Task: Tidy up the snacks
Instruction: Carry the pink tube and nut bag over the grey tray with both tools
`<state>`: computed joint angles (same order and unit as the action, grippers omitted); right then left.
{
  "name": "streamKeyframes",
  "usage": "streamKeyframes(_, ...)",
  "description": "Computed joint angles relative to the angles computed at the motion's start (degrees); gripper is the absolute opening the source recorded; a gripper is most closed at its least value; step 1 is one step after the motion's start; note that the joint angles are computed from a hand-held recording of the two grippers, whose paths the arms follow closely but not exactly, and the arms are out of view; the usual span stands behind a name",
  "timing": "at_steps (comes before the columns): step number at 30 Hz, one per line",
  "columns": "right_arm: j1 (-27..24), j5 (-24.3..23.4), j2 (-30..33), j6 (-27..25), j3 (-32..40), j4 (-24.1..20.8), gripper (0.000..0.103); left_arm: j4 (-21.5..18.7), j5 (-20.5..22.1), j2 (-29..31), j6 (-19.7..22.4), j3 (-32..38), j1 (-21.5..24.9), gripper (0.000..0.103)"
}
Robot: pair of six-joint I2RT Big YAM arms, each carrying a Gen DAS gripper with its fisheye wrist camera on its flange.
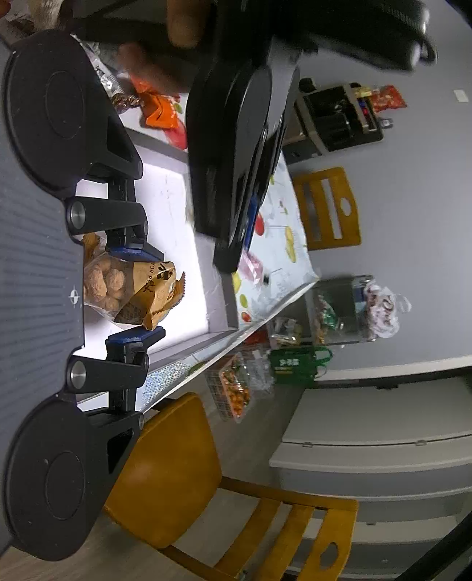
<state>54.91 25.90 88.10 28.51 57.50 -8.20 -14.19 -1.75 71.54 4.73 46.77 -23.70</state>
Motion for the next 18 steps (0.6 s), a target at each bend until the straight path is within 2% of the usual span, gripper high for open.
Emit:
streamKeyframes(8,-0.92,-1.9,1.51,0.04,1.18,-2.07,0.038,1.39,1.74,7.75,-2.88,2.94,0.72,0.012)
streamKeyframes(18,-2.12,-2.86,2.29,0.71,2.01,-2.0,0.038,2.59,0.76,10.19,-3.51,3.27,0.93,0.012)
